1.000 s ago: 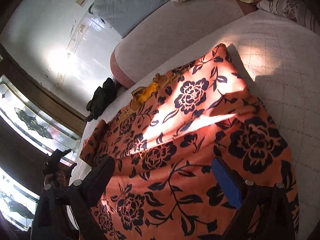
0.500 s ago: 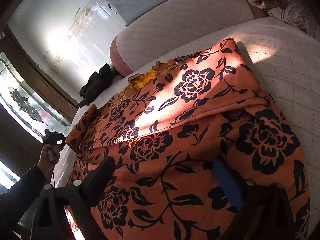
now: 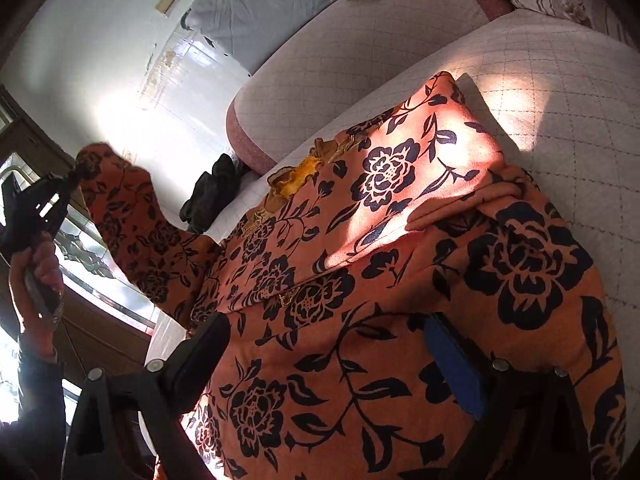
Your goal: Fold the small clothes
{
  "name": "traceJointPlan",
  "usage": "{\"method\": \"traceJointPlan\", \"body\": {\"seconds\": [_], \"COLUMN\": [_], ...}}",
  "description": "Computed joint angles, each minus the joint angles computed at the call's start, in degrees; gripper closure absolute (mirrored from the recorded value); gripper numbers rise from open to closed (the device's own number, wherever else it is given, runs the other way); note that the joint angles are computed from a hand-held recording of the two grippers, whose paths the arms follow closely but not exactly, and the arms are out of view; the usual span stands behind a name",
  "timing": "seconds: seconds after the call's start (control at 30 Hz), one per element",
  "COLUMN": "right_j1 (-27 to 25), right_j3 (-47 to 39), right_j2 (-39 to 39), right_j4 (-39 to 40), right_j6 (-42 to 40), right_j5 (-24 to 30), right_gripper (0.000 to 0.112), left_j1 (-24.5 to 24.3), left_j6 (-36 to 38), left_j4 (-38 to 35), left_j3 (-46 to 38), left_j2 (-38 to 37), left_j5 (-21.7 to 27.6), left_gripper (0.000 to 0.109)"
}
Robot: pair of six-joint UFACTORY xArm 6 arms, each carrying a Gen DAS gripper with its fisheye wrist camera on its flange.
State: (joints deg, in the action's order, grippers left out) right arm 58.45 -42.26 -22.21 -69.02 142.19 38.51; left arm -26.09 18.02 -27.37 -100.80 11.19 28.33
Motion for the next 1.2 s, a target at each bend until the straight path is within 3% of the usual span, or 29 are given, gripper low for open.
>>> {"method": "traceJointPlan", "body": {"seconds": [0.07, 0.13, 0.17, 0.2, 0.23, 0.27, 0.33, 0.43, 0.5, 0.63, 0.73, 0.87, 0.97, 1.07, 1.13, 1.2], "right_j1": [0.2, 0.3, 0.4, 0.7, 0.8, 1.0, 1.3, 1.7, 1.9, 2.1, -1.6, -12.5, -17.3, -17.7, -16.8, -13.7], "right_j3": [0.7, 1.4, 1.7, 2.0, 2.3, 2.7, 3.3, 3.9, 3.9, 4.3, 3.5, 2.4, 1.2, -2.6, -6.3, -12.8], "right_j2": [-1.1, -2.0, -2.5, -3.0, -3.5, -4.0, -4.9, -6.1, -6.7, -9.2, -10.0, -8.2, -4.4, 0.4, 2.6, 4.8], "right_j4": [-1.2, -2.8, -3.2, -3.6, -4.0, -4.5, -5.1, -6.8, -6.6, -5.3, 0.0, 10.4, 22.1, 33.0, 36.0, 33.2], "right_j6": [2.4, 5.0, 5.8, 6.7, 7.6, 8.6, 10.0, 12.8, 12.0, 10.6, 3.0, -9.4, -19.6, -31.9, -36.9, -39.7], "right_j5": [0.4, 0.5, 0.9, 1.5, 1.8, 2.2, 3.1, 4.1, 5.0, 6.7, 4.5, -2.7, -4.8, -1.0, 3.8, 12.6], "right_gripper": [0.013, 0.013, 0.013, 0.013, 0.013, 0.013, 0.013, 0.013, 0.013, 0.013, 0.013, 0.015, 0.038, 0.068, 0.106, 0.105], "left_j1": [-5.2, -9.2, -11.0, -12.3, -13.6, -14.0, -12.7, -7.7, -4.0, 3.5, 8.9, 13.1, 14.2, 14.7, 14.5, 14.6], "left_j6": [-2.1, -3.5, -4.7, -5.6, -6.7, -7.4, -9.8, -6.8, -5.6, -8.6, -11.5, -7.9, -4.3, -0.5, -1.7, -0.7], "left_j4": [1.2, 3.5, 6.6, 10.3, 14.2, 17.1, 20.3, 14.1, 12.2, 18.2, 21.6, 13.3, 8.0, 4.5, 5.8, 4.6], "left_j3": [0.9, 0.0, 0.6, 0.0, 1.9, 4.3, 14.4, 22.3, 26.9, 33.0, 33.6, 34.1, 35.6, 36.1, 35.7, 35.3], "left_j2": [0.7, 3.7, 4.4, 6.5, 6.4, 6.1, 0.7, -5.8, -9.8, -13.0, -11.4, -9.1, -8.3, -7.3, -7.2, -6.7], "left_j5": [1.6, 6.9, 11.0, 14.3, 17.6, 18.5, 13.2, 9.6, 6.4, -1.4, -2.1, -1.3, -2.0, -2.2, -2.0, -1.8], "left_gripper": [0.103, 0.100, 0.090, 0.062, 0.051, 0.050, 0.050, 0.049, 0.039, 0.033, 0.033, 0.033, 0.033, 0.033, 0.033, 0.033]}}
